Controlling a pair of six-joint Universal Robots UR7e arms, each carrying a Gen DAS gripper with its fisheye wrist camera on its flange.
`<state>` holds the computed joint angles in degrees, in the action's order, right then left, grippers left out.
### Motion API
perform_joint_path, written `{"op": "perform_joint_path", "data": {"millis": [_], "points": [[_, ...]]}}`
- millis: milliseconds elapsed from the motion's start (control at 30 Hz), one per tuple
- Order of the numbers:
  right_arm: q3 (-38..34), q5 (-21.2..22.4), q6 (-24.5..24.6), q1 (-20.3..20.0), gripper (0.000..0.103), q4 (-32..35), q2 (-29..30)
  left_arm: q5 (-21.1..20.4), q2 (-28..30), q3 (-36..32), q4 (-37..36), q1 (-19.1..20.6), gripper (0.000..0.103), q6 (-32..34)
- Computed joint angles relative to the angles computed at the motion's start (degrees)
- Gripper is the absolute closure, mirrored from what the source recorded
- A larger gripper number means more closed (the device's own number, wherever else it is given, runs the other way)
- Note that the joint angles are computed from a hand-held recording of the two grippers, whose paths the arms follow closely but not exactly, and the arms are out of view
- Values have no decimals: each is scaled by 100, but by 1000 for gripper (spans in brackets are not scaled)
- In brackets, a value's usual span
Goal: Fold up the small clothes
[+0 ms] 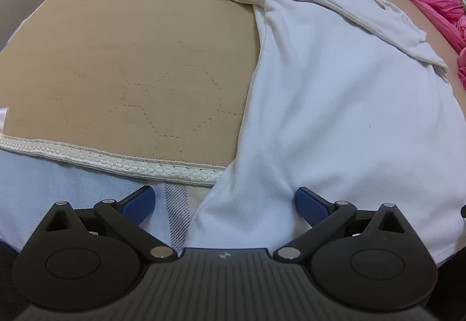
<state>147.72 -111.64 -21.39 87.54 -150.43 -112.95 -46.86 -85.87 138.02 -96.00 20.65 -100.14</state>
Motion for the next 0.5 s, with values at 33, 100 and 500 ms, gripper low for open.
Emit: {"op": "perform_joint_path", "data": {"millis": [33, 100, 500], "points": [[9, 37, -15, -31, 11, -6, -9, -11, -1, -7, 5, 3, 0, 0], [-6, 131, -11, -101, 8, 30, -11, -48, -13, -17, 9, 8, 0, -12], [27, 396, -5, -259, 2, -4, -15, -227, 97, -155, -16, 138, 0, 20]]}}
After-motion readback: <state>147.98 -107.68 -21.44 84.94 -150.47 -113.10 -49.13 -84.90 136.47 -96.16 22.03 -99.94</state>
